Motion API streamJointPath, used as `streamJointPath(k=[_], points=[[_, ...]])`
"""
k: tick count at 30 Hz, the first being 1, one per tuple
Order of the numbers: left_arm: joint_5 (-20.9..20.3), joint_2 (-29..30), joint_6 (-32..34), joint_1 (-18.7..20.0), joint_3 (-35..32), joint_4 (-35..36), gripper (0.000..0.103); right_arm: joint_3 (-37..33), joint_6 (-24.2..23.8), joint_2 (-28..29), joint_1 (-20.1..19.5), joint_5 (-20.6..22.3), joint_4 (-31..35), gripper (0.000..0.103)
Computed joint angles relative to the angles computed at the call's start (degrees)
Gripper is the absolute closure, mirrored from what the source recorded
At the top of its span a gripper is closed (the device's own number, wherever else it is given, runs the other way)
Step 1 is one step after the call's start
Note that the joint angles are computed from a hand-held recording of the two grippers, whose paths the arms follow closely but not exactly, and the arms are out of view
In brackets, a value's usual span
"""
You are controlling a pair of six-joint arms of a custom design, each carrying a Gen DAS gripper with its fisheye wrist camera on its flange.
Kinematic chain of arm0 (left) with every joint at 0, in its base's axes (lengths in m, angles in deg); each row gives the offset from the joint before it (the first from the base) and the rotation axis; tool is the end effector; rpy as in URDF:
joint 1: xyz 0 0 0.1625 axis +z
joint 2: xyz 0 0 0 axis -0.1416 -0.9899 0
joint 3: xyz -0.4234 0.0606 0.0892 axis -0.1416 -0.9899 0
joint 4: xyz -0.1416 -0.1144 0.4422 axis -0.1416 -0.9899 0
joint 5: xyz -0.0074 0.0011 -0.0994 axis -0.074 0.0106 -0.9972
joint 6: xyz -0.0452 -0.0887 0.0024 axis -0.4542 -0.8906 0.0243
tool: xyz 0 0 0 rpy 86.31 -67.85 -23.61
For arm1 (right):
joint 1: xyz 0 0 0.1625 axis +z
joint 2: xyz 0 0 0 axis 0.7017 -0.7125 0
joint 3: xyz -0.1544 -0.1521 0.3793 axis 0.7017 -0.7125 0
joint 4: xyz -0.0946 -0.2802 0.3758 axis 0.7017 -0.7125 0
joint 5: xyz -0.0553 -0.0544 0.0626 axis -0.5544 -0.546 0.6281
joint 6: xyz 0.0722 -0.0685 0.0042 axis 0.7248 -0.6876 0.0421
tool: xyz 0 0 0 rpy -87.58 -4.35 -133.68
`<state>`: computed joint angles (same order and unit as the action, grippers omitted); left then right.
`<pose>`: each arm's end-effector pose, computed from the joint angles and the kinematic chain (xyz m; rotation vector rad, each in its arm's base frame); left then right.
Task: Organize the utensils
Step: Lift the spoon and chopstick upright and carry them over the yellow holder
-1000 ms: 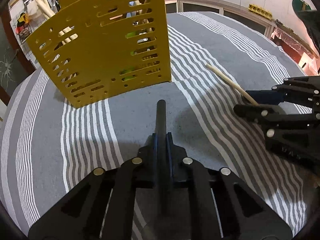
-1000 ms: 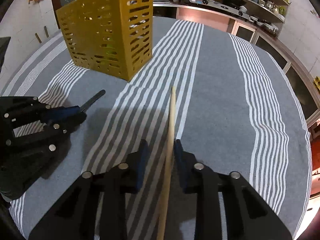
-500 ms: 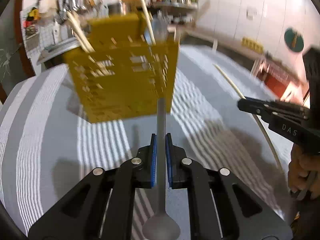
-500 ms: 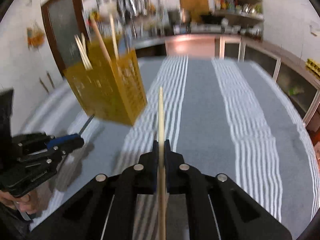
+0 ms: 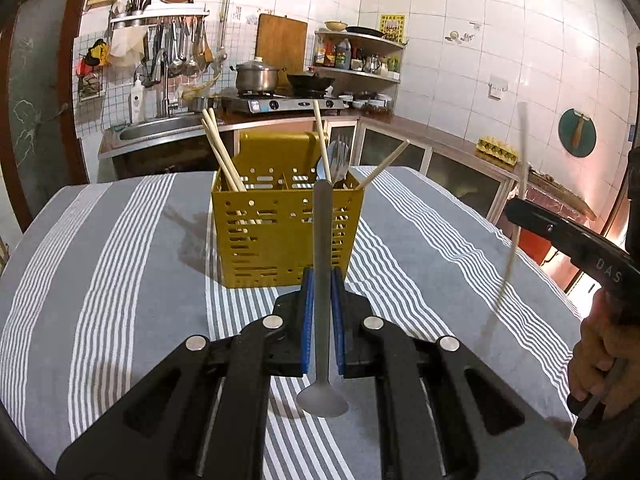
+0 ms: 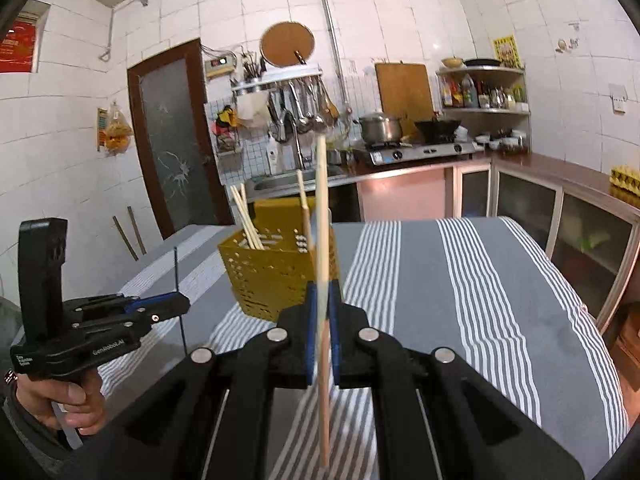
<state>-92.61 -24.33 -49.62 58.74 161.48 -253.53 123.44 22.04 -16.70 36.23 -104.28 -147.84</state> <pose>-0.3181 -0.6411 -0.0199 1.3551 2.4843 -0.8268 0.0331 -0.5078 0.3082 0.2606 -2.0117 1.5093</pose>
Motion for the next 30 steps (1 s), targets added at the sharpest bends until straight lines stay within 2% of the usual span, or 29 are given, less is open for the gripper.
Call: streamJointPath(k=[6,13,19,22,30], points=[[0.1,-0.88,1.28,-0.5,0.95,-3.9,0.094,-0.22,-1.36,0.64,2.18,-1.77,-2.8,0.097],[0.59,-2.1,2.43,-1.9,0.66,-5.29,0.094,-0.87,-3.45,0.49,5.38,-3.21,-4.67,0.097],[1.49,-2.53,5.22,-3.05,-0.55,-7.87,0.094,-2.58,-6.24,1.03,8.81,-5.0,-5.72,0.097],[1.09,-2.67,5.54,-3.3,-1.72,-8.8,0.094,-4.44,-9.64,2.76,10.92,-7.32,-8.47,0.097],[-0.94,-3.14,6.94,-3.8,-3.73,-11.56,0.094,-8.06,-9.02,3.88,13.15,-4.56,-7.82,0.097]])
